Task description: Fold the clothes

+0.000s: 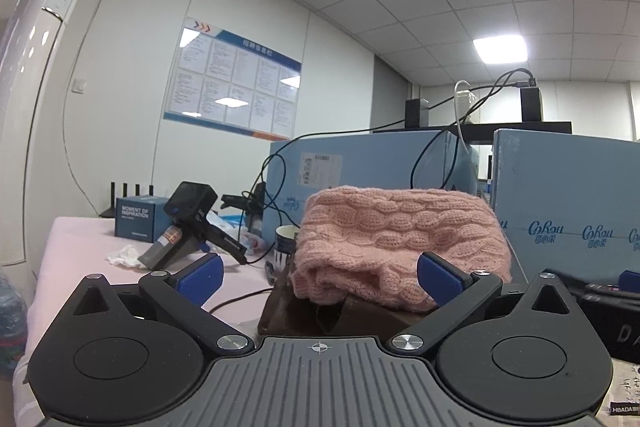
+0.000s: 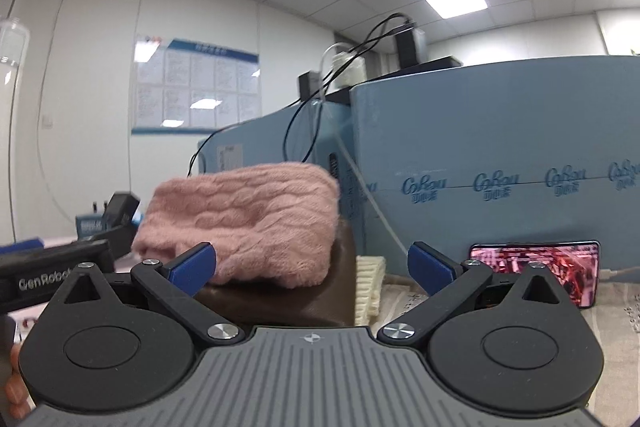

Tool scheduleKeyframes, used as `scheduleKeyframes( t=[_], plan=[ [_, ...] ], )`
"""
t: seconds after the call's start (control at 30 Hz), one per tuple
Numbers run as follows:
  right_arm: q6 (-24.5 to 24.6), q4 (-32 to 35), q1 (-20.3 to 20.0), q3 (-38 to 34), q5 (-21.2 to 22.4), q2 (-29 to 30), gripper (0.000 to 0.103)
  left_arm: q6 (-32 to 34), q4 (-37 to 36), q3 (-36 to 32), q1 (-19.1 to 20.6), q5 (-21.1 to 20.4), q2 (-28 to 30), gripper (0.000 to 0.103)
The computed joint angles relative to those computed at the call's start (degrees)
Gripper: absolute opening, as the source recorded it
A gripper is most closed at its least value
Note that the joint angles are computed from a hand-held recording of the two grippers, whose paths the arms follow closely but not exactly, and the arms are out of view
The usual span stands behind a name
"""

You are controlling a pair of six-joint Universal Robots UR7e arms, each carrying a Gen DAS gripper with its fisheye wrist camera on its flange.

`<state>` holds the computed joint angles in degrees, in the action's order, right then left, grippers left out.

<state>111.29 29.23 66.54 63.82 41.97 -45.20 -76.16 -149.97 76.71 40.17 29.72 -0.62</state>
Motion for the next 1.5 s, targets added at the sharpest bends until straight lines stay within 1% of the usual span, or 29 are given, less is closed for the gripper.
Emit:
scheduleKeyframes(
  t=[0.07, 0.23, 0.37, 0.6, 1.5],
  plan=[
    [0.7, 0.4, -0.1, -0.5, -0.1, 0.2, 0.103, 0.2, -0.4, -0.3, 0.0, 1.0, 0.4, 0.103],
    [0.9, 0.5, -0.2, -0.6, -0.6, 0.2, 0.103, -2.6, 1.0, 0.2, 0.0, 4.7, 0.7, 0.103],
    [1.4, 0.7, -0.2, -0.8, -0.4, 0.3, 0.103, -2.3, 0.9, 0.1, 0.1, 3.8, 0.4, 0.103],
    [1.2, 0.8, -0.1, -0.9, 0.0, 0.3, 0.103, -2.6, 1.1, 0.4, 0.1, 3.5, 0.2, 0.103],
    [1.7, 1.7, 0.0, -1.6, 0.6, 0.8, 0.103, -4.4, 2.1, 1.5, 0.0, 2.8, -0.5, 0.103]
  ],
)
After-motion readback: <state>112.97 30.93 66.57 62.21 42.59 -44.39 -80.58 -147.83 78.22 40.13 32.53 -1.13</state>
